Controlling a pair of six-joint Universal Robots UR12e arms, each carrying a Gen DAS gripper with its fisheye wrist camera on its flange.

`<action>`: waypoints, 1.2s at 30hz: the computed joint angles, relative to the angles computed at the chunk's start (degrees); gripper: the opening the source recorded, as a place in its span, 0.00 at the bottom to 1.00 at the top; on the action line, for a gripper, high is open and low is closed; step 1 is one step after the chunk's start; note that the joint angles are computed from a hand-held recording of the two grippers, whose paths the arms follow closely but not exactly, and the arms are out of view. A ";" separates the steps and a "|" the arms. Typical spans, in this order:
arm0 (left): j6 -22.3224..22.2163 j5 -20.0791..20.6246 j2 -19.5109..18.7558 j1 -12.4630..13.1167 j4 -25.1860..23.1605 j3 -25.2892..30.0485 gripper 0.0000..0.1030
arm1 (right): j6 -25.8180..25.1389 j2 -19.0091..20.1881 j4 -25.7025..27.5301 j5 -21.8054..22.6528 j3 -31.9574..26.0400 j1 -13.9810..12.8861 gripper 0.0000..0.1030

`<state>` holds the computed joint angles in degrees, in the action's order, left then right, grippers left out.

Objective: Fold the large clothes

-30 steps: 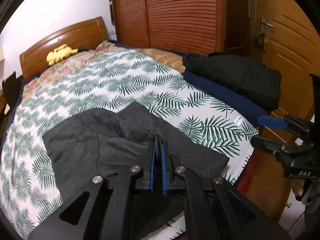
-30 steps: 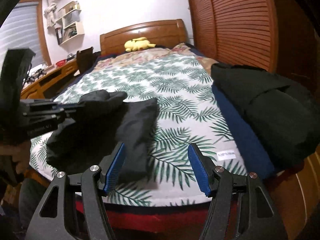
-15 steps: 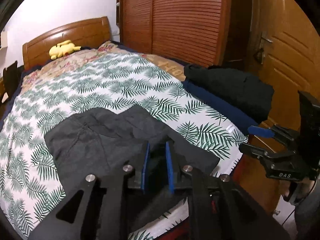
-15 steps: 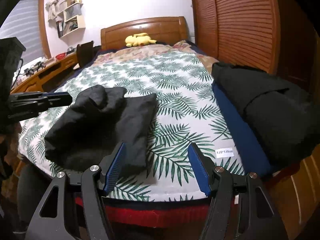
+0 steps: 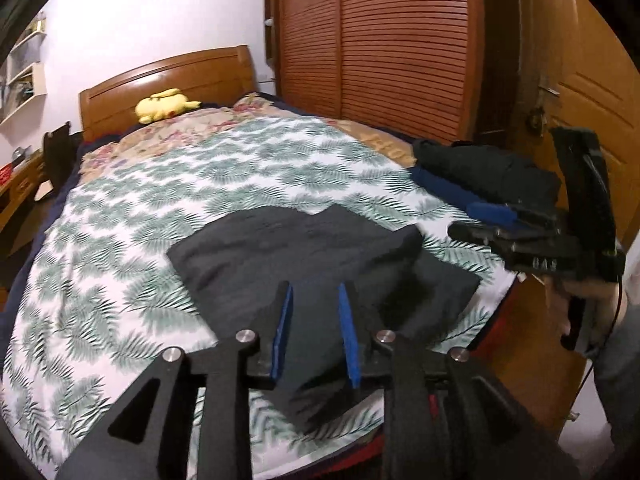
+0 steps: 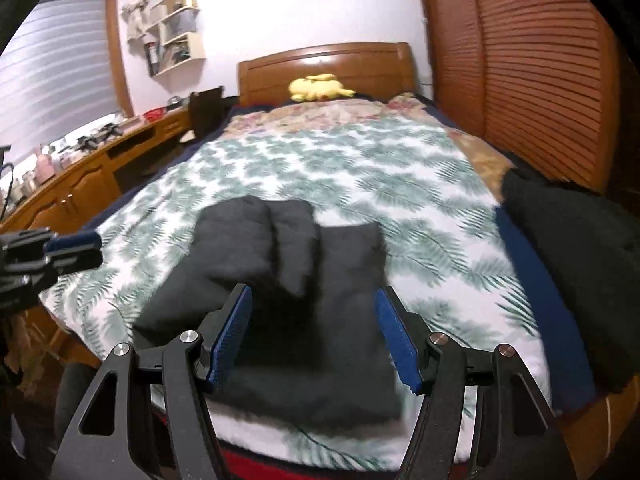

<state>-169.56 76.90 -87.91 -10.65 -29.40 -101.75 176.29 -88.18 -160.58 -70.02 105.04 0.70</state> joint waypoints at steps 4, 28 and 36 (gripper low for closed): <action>-0.68 -0.11 1.79 2.70 0.69 -2.27 0.23 | -1.45 2.55 1.75 0.29 -3.49 2.03 0.64; -5.09 1.05 7.31 9.56 -0.39 -10.62 0.25 | -4.91 8.20 17.49 4.07 -8.66 3.51 0.39; -5.42 1.16 7.57 9.41 -0.40 -10.57 0.25 | -10.72 5.66 9.64 3.71 -6.45 4.86 0.10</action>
